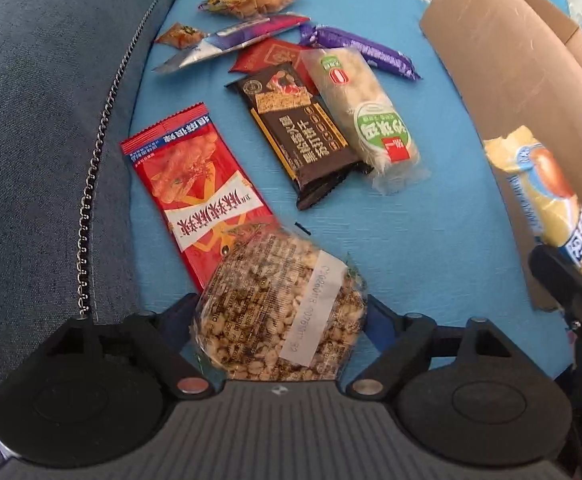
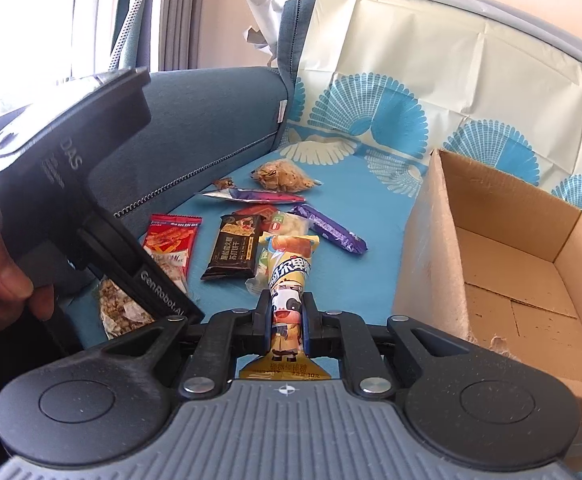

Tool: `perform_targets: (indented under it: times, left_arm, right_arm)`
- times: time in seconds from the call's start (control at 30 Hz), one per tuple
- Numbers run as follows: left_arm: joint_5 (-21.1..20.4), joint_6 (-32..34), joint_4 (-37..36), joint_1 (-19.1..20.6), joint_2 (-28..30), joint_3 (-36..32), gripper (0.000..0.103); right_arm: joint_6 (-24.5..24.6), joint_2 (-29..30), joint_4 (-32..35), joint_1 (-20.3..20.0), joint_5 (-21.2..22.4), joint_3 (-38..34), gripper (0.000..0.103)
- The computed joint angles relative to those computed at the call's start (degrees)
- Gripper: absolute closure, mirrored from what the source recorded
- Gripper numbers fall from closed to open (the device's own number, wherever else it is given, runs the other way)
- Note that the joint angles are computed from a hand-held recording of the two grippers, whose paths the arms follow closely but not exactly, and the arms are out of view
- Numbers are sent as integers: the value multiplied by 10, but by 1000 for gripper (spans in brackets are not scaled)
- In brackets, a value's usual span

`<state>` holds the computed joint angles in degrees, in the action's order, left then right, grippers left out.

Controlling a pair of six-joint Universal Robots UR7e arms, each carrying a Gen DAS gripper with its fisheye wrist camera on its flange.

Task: Organize snacks
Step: 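Lift the peanut cake bag with the left gripper while the right carries the wafer over the box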

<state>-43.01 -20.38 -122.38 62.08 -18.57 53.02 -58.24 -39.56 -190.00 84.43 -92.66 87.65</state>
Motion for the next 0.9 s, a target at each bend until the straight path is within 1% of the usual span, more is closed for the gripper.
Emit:
perform_targets:
  times: [0.07,0.17,0.3,0.4,0.5,0.6,0.73,0.8,0.9]
  left_arm:
    - [1,21,-34,-3,-5,18,18]
    - [7,53,-107,-8,-16,53,18]
    - [0,102,-233,-13,-33,104,18]
    - [-4,137,-334,-19,-43,141,18]
    - [-3,172,-416,-23,-42,157,18]
    - [-8,211,-494,-29,-42,174,18]
    - [-20,256,-587,-34,-40,193,18]
    - [-25,276,-640,-37,-39,204,18]
    - [-32,316,-730,-43,-34,218,18]
  right_arm:
    - [4,-2,-4,1,2,1,89]
    - [11,-8,-8,1,10,4,89]
    - [20,-23,-9,3,31,10,89]
    - [29,-40,3,5,53,3,89]
    - [31,-52,22,9,74,-19,89]
    - [26,-56,71,11,87,-61,89]
    - [12,-38,79,4,97,-113,89]
    - [31,-30,74,-3,98,-131,89]
    - [77,-25,70,-19,96,-135,89]
